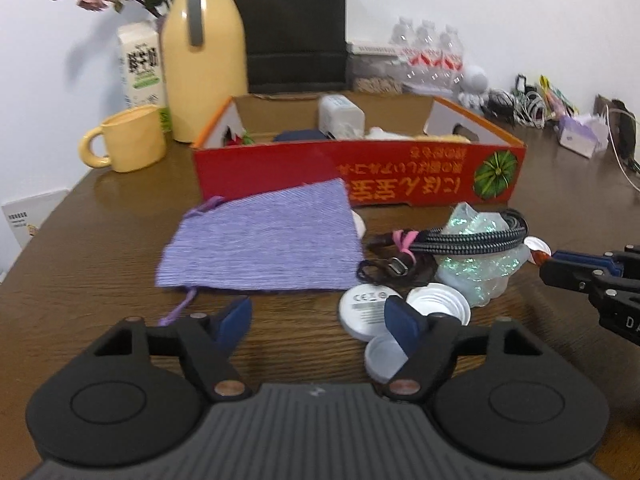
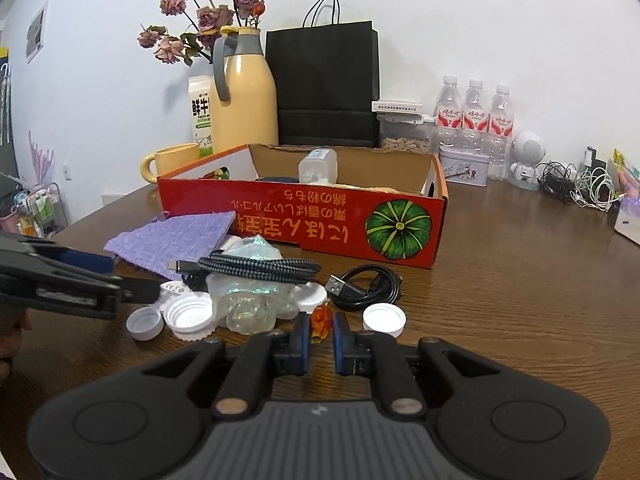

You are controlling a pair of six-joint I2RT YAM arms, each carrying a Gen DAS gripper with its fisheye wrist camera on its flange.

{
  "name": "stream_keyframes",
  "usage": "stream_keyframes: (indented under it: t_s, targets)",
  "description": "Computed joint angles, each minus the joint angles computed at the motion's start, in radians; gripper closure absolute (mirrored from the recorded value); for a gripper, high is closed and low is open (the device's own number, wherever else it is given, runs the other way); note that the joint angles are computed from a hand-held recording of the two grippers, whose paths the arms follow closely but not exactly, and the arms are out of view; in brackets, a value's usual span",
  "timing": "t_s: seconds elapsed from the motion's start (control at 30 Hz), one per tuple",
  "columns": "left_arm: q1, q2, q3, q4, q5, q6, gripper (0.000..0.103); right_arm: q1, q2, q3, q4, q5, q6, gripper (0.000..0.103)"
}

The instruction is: Organize objects

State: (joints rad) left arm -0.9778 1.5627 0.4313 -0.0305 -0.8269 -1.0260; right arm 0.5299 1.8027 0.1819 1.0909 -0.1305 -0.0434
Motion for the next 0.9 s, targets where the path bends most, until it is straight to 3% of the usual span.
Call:
stream_keyframes:
  t_s: [0.3,0.4,0.43,0.6,0.9]
  targets:
    - [0.033,0.040,-0.001,0.095,0.077,0.094,0.028,-0.009,0.007,-0.003,0.012,-0.020,0.001,0.092]
    - [0.030,0.051,-0.002,0.124,0.064,0.105,0.048,-0.009,0.006,-0.003,0.012,-0.021,0.001,0.092]
    - [0.027,0.050,-0.004,0.131,0.058,0.106,0.062,-0.008,0.006,-0.003,0.012,-0.020,0.001,0.092]
    - [0.008,0.043,-0.020,0.159,0.046,0.085,0.063,-0.007,0.007,-0.002,0.012,-0.018,0.002,0.092]
    - [-0.057,-0.014,-0.037,0.071,-0.037,-0.025,0.063,-0.003,0.006,-0.021,0.051,-0.009,0.001,0.092]
